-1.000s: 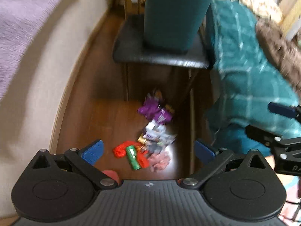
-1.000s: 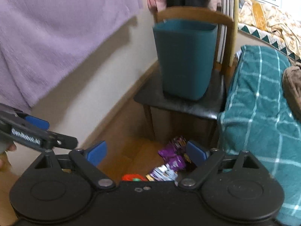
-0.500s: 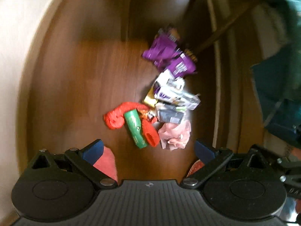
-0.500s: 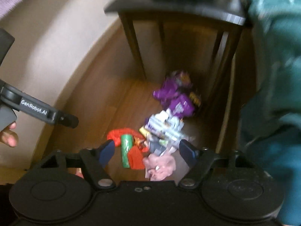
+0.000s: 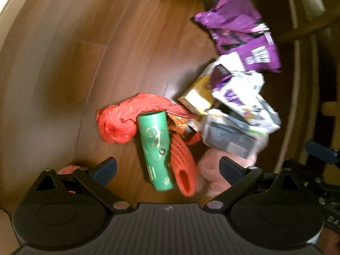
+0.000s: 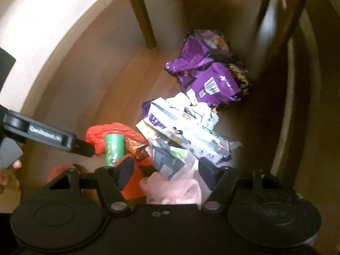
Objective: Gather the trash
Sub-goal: 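Lower both tools toward the trash pile on the floor, then grasp the green paper cup with the left tool while the right tool grasps a white wrapper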
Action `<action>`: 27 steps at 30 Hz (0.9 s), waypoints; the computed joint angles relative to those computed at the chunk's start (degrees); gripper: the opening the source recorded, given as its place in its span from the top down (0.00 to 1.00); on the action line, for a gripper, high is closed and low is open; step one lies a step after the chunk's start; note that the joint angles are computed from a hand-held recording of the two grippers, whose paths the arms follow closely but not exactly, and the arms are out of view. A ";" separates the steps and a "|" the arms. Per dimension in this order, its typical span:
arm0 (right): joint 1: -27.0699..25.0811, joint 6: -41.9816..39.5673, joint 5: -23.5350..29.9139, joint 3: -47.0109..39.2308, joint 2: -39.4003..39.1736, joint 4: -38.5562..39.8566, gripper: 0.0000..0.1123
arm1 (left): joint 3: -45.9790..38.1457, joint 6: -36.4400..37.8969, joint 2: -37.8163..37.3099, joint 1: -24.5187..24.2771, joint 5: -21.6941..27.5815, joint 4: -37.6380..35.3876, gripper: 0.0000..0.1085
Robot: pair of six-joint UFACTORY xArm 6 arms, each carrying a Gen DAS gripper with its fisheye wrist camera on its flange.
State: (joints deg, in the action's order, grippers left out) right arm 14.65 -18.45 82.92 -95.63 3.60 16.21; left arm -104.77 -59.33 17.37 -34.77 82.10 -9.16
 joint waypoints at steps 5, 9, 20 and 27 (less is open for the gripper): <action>1.61 -5.75 -6.01 4.72 2.22 -2.23 0.46 | 8.56 -1.70 -0.57 0.26 -6.85 -0.55 0.06; 1.93 -9.75 -8.33 7.14 3.76 -3.15 0.51 | 11.89 -1.09 -0.10 0.43 -9.76 -0.53 0.08; 2.39 -12.75 -12.13 11.77 3.35 -3.97 0.82 | 17.81 -1.43 -0.55 1.38 -14.71 -5.75 0.47; 2.61 -11.94 -12.73 14.30 0.37 -3.65 0.88 | 17.19 0.55 -1.51 2.05 -12.40 -4.40 0.54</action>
